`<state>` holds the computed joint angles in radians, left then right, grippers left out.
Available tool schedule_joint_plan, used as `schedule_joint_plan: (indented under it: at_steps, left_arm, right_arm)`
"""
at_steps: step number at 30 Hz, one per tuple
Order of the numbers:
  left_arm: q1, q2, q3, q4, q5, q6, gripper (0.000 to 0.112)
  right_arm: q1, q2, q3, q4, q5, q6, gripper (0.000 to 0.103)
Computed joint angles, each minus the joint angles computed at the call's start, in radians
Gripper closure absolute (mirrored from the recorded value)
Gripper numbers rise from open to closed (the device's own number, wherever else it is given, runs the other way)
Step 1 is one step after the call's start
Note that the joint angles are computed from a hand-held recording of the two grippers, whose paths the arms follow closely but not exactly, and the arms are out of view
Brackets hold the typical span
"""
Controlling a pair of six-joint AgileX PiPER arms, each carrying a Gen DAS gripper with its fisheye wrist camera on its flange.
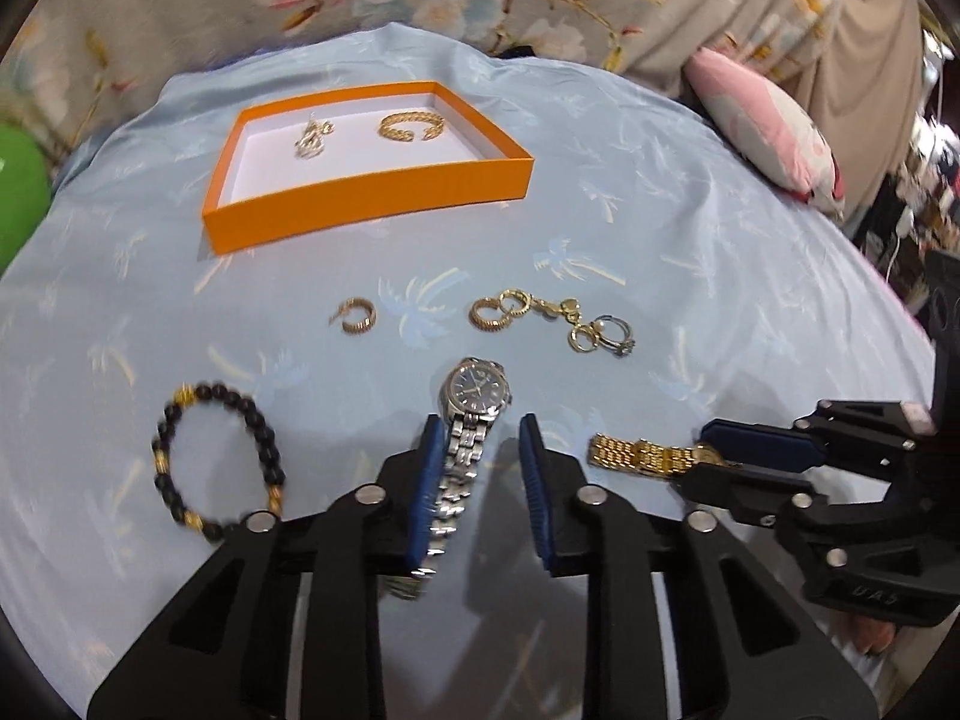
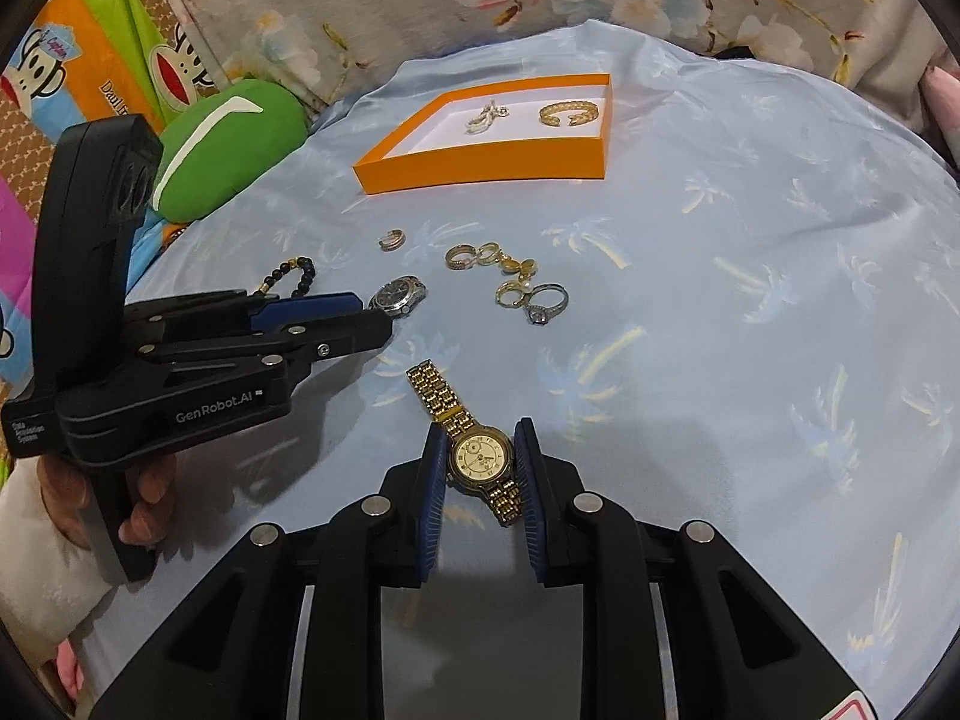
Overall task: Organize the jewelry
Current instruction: 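Grasp the silver watch face with the left tool while the right tool holds the gold watch, then lift and carry both watches over the orange box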
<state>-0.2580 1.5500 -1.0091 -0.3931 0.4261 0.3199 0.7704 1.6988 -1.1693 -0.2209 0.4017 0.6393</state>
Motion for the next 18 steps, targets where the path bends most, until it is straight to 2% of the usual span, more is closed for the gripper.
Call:
schedule_joint_plan:
  at_steps: [2,5,7,12,15,18]
  left_arm:
    - [-0.02,-0.017,0.022,0.043,-0.02,-0.085,0.092]
    - [-0.064,-0.016,0.02,0.222,-0.042,-0.301,0.092]
    - [-0.089,0.001,-0.002,0.346,-0.041,-0.449,0.092]
    - [-0.133,0.048,-0.056,0.549,-0.028,-0.678,0.089]
    - [-0.139,0.054,-0.063,0.569,-0.027,-0.703,0.089]
    - [-0.127,0.048,-0.054,0.519,-0.037,-0.658,0.092]
  right_arm:
    - [0.004,0.002,-0.004,-0.014,0.007,0.011,0.082]
    - [0.003,0.001,-0.004,-0.01,0.006,0.009,0.081]
    - [0.003,0.001,-0.004,-0.009,0.005,0.011,0.081]
    - [0.001,0.0,0.0,-0.003,0.0,0.005,0.081]
    - [0.002,0.0,-0.002,-0.011,0.002,0.012,0.081]
    - [0.014,0.003,-0.008,-0.062,0.017,0.064,0.082]
